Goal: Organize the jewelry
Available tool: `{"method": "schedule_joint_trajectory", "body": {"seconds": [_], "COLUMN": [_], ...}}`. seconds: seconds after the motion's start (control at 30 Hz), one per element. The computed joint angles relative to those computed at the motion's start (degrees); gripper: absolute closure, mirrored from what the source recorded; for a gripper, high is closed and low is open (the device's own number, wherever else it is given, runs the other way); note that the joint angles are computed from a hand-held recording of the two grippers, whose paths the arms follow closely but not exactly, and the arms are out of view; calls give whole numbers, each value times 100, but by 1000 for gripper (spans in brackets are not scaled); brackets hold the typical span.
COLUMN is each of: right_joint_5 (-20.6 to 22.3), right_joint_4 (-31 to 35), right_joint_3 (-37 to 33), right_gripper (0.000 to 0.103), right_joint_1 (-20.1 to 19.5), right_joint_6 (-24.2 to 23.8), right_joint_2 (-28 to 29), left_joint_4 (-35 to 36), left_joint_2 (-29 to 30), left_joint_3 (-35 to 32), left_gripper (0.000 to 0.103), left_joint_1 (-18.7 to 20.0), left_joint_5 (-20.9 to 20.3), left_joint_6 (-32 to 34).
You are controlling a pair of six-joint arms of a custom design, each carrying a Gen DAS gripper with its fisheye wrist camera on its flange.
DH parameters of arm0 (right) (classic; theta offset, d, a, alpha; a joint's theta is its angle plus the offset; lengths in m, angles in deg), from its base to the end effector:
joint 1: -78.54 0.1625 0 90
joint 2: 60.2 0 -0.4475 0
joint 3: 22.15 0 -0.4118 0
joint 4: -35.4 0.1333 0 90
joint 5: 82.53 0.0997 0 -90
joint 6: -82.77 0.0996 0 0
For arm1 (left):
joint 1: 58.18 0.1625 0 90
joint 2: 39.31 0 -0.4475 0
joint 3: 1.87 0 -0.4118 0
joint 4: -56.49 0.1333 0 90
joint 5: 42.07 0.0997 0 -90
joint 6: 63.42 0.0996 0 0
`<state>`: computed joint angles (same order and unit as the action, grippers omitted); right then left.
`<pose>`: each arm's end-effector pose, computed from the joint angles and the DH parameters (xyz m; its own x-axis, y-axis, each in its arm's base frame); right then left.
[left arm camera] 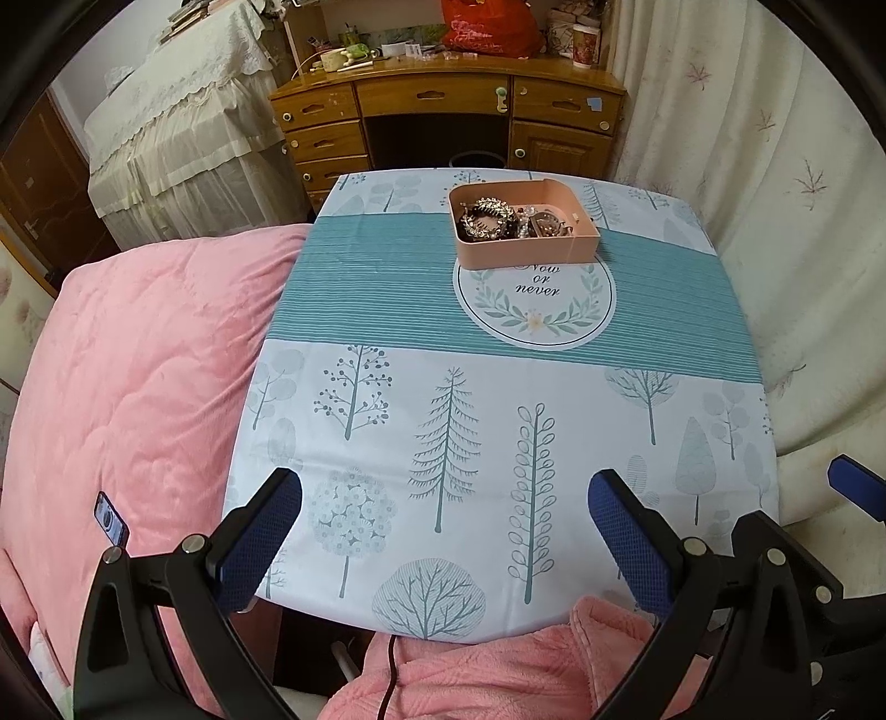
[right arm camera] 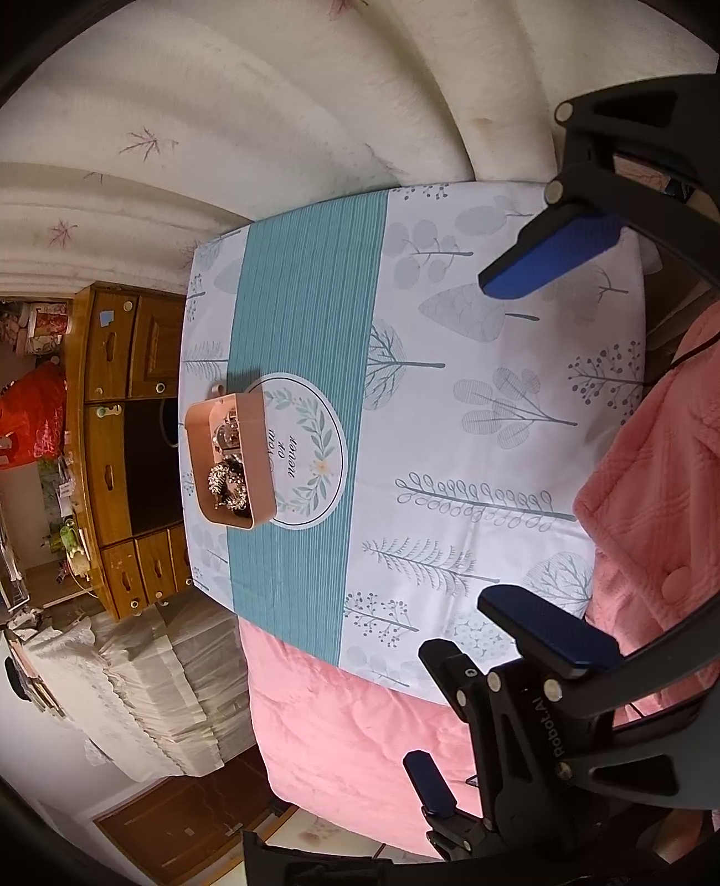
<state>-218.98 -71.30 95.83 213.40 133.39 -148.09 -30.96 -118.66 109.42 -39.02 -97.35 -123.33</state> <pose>0.3635 -0.2786 0.3134 -0.7651 0.1492 0.6263 -0.1494 0.9051 -0.3981 -0.3797 -0.3331 0.2605 -0.6562 0.2083 -0.7253 0.4205 0.8990 -0.1223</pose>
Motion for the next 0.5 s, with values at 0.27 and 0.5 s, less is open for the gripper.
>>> {"method": "schedule_joint_trajectory", "body": {"seconds": [0.27,0.5], "right_joint_5": [13,10], "right_joint_4": [9,-3], "right_joint_3": [0,18], "right_gripper": [0,0], "right_joint_1": [-38,-53], "right_joint_6": [-46,-51], "right_joint_2": [2,-9], "left_joint_4": [36,43], "left_joint_2": [21,35], "left_joint_3": [-13,-23], "left_gripper": [1,1], "left_joint_1": [-2,-6], "left_joint_5": [2,4], "left_joint_6": [-18,-26]}}
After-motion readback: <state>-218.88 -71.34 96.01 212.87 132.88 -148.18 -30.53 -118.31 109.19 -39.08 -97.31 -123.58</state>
